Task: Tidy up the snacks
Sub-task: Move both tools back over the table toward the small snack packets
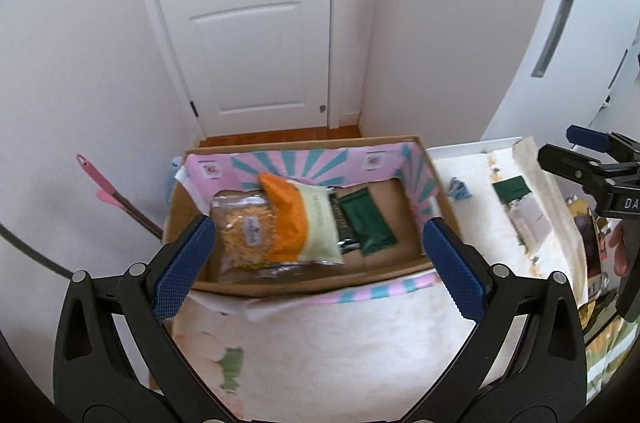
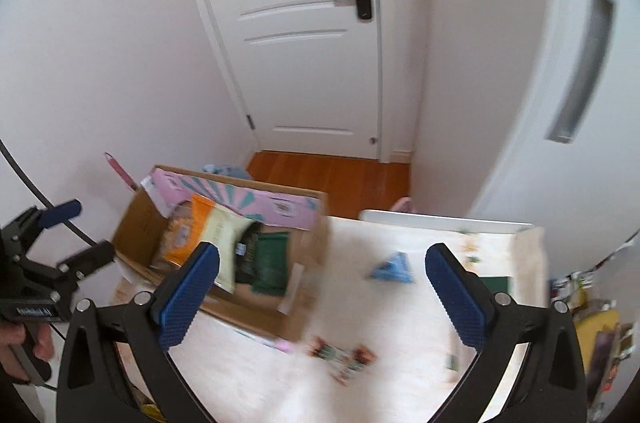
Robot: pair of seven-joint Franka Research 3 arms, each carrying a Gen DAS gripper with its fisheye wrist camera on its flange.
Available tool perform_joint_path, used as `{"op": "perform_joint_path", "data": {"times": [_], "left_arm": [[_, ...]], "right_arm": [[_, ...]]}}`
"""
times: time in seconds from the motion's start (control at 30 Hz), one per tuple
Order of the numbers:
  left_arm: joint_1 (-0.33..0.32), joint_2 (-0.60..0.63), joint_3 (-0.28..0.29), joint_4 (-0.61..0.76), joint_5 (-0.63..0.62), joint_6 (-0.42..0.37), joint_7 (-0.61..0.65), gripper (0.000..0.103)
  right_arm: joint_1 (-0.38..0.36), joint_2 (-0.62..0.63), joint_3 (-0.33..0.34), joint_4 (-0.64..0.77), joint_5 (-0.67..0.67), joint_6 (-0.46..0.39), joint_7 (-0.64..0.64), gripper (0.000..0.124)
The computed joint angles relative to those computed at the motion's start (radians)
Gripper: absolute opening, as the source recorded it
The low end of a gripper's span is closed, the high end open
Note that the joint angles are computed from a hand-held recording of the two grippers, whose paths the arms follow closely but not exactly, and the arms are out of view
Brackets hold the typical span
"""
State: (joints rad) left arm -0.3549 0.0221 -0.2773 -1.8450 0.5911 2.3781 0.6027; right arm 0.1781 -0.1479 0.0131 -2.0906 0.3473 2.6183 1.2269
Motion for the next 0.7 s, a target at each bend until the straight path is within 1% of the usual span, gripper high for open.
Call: {"op": "perform_joint_path", "data": {"times": [0.07, 0.13, 0.2, 0.27, 0.43, 0.5, 0.57, 0.7], "left_arm": [[-0.025, 0.019, -0.018, 0.030, 0.038, -0.044, -0.057, 0.103], [-0.052, 0.038, -0.029, 0.056, 0.072, -0.081, -0.117, 0.103], [-0.082, 0.063, -0.038, 0.084, 0.092, -0.114, -0.174, 0.103], [-0.118, 0.105, -0.046, 0.131, 0.100, -0.152, -0.229, 0.103], [-0.213, 0.205, -0.043, 0.225, 0.126, -0.206, -0.324, 0.103], [-0.244, 0.241, -0.035, 0.253, 0.124, -0.211, -0.357, 0.103], [-0.269, 0.272, -0.029, 0.269, 0.109, -0.198, -0.396, 0.103], [-0.302, 0.325, -0.014, 0.288, 0.076, -0.171, -0.444, 0.102]], "right_arm": [[-0.004, -0.043, -0.020, -0.045, 0.030, 0.022, -0.052, 0.103], [-0.015, -0.075, -0.030, -0.085, 0.032, 0.050, -0.078, 0.103], [-0.022, -0.105, -0.056, -0.117, 0.048, 0.054, -0.144, 0.103], [-0.024, -0.122, -0.089, -0.132, 0.084, 0.040, -0.227, 0.103], [-0.049, -0.145, -0.162, -0.143, 0.194, -0.037, -0.423, 0.103], [-0.068, -0.146, -0.175, -0.147, 0.224, -0.057, -0.485, 0.103], [-0.086, -0.146, -0.188, -0.151, 0.251, -0.081, -0.549, 0.103], [-0.127, -0.141, -0.197, -0.168, 0.279, -0.113, -0.641, 0.103]]}}
